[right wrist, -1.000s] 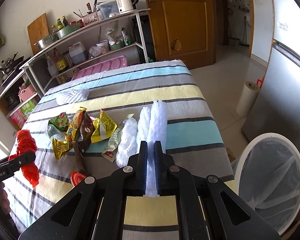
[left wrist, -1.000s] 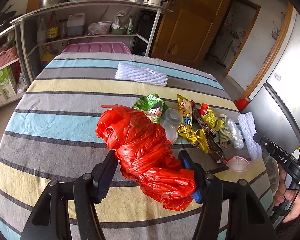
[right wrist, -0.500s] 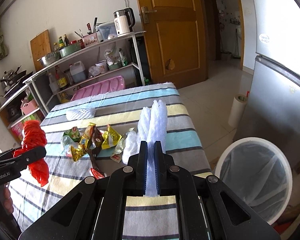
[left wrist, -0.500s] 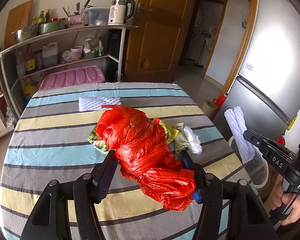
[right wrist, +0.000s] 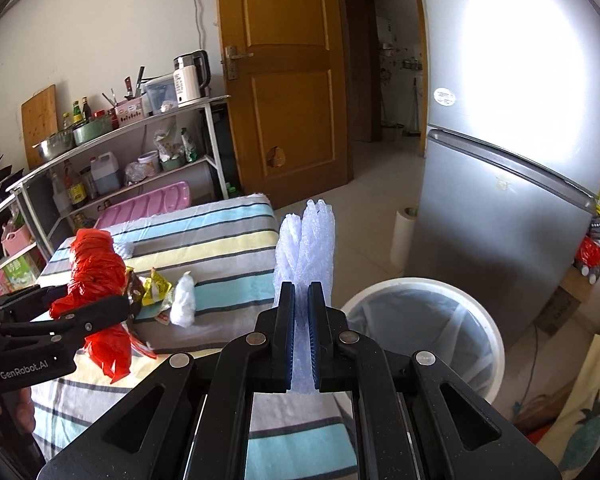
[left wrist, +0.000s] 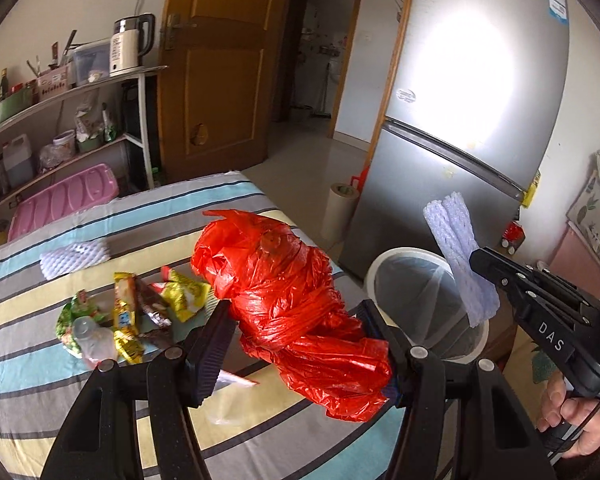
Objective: Collect trash
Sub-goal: 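Carry the red bag and white foam net over the trash bin with both tools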
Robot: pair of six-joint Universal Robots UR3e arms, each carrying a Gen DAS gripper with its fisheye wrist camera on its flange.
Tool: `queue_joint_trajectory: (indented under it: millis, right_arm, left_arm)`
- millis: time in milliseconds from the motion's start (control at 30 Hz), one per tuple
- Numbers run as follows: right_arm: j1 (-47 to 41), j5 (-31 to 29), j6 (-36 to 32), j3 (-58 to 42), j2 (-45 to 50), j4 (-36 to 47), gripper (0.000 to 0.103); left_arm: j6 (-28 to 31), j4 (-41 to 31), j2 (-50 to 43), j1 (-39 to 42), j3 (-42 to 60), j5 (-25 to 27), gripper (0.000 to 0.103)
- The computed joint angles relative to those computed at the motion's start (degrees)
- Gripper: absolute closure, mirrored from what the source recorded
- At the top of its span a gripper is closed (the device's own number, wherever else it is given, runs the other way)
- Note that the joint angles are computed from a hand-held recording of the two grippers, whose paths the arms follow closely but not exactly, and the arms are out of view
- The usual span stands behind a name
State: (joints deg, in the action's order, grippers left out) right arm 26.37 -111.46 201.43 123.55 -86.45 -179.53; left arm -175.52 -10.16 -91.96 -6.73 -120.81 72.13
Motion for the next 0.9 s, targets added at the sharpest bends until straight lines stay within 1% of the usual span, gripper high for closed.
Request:
queue_joint_trajectory:
  millis: [100, 167, 233, 300, 333, 400, 533, 633, 733, 800, 900]
  right_arm:
    - [-1.89, -0.58, 0.89, 3.94, -3.4, 0.12, 0.096]
    - [-3.79, -0.35, 1.18, 6.96, -5.79, -0.28, 0.096]
    - [-6.25, 0.77, 1.29, 9.61, -8.05, -0.14, 0.096]
    - [-8.44, 1.33, 1.36, 11.8, -9.35, -0.19, 0.096]
    - [-9.7, 2.1, 1.27, 12.79, -9.94, -0.15, 0.096]
    - [-12.18, 3.44, 0.91, 14.67, -11.03, -0.2, 0.096]
    - [-16.64, 5.88, 0.15, 17.86, -12.58, 0.26, 0.096]
    - [-19.06, 7.14, -0.63, 19.67, -12.29, -0.21, 0.096]
    - [-22.03, 9.26, -1.53, 21.59, -11.69, -1.55, 0.096]
    - [-24.18, 11.05, -2.39, 22.83, -11.54, -2.33, 0.096]
    - [-26.28, 12.05, -3.64, 23.67, -10.46, -2.95, 0.096]
  left_arm:
    - [-0.2, -0.52, -4.85, -4.31, 5.13, -0.02, 0.04]
    - [-0.58, -0.42, -8.77, -7.67, 9.25, 1.78, 0.04]
    - [-0.64, -1.54, -12.55, -10.36, 13.77, 2.94, 0.04]
    - [-0.51, -2.8, -15.78, -12.18, 17.64, 1.58, 0.04]
    - [-0.48, -3.39, -17.64, -13.22, 19.88, 1.68, 0.04]
    - [-0.41, -4.95, -21.6, -15.97, 24.91, 3.78, 0.04]
    - [-0.08, -9.22, -27.66, -18.24, 32.9, 2.25, 0.04]
    - [1.39, -11.28, -31.99, -20.62, 38.14, 3.95, 0.04]
    - [0.65, -16.29, -36.76, -21.55, 45.01, 3.27, 0.04]
    - [0.62, -17.85, -39.36, -22.76, 48.45, 4.45, 0.04]
    - [0.78, -20.07, -42.29, -23.44, 52.35, 5.33, 0.04]
